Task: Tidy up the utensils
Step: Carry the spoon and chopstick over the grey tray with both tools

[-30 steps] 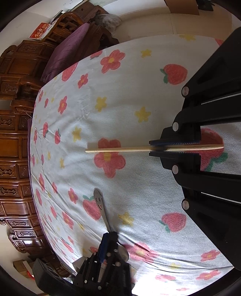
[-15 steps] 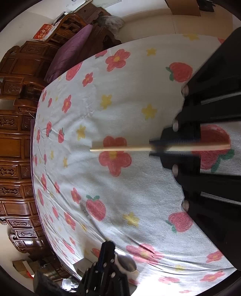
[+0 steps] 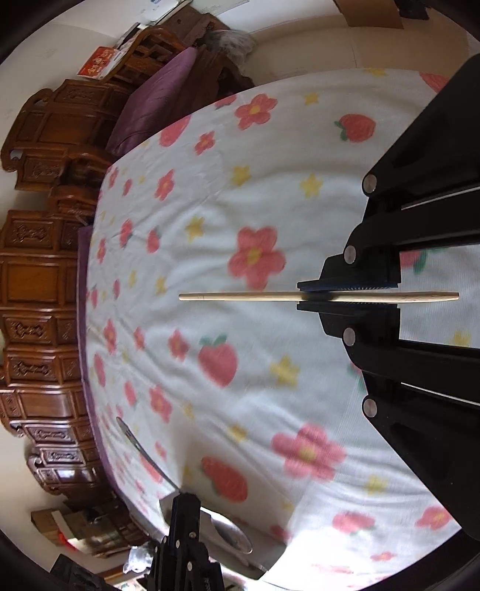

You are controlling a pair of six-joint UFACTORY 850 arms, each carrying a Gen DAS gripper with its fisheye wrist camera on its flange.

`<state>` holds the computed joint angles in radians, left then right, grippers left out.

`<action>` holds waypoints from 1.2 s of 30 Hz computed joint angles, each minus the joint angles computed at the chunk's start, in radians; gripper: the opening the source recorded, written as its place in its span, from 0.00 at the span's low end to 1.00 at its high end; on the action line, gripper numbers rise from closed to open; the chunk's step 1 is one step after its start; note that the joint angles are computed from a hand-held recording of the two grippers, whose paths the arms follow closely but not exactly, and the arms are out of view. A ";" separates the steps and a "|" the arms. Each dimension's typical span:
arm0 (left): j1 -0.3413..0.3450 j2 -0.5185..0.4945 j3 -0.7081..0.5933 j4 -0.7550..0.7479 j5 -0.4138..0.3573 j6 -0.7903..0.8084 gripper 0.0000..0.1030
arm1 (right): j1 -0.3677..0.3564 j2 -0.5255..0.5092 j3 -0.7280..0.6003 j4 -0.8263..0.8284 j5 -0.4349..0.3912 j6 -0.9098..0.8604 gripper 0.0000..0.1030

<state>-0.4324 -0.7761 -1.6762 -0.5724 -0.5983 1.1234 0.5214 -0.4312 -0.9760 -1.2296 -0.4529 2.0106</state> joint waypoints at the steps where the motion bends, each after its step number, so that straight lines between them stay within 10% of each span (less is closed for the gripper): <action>1: 0.006 0.005 0.004 -0.007 0.000 0.004 0.05 | 0.005 -0.002 -0.011 0.003 -0.005 -0.007 0.05; 36: 0.265 -0.049 -0.045 0.000 0.017 -0.087 0.05 | 0.128 -0.293 -0.599 0.261 0.021 -0.439 0.06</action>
<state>-0.1676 -0.8256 -1.7209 -0.5724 -0.5809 1.0368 0.6498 -0.7241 -1.5754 -0.9684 -0.4320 1.5721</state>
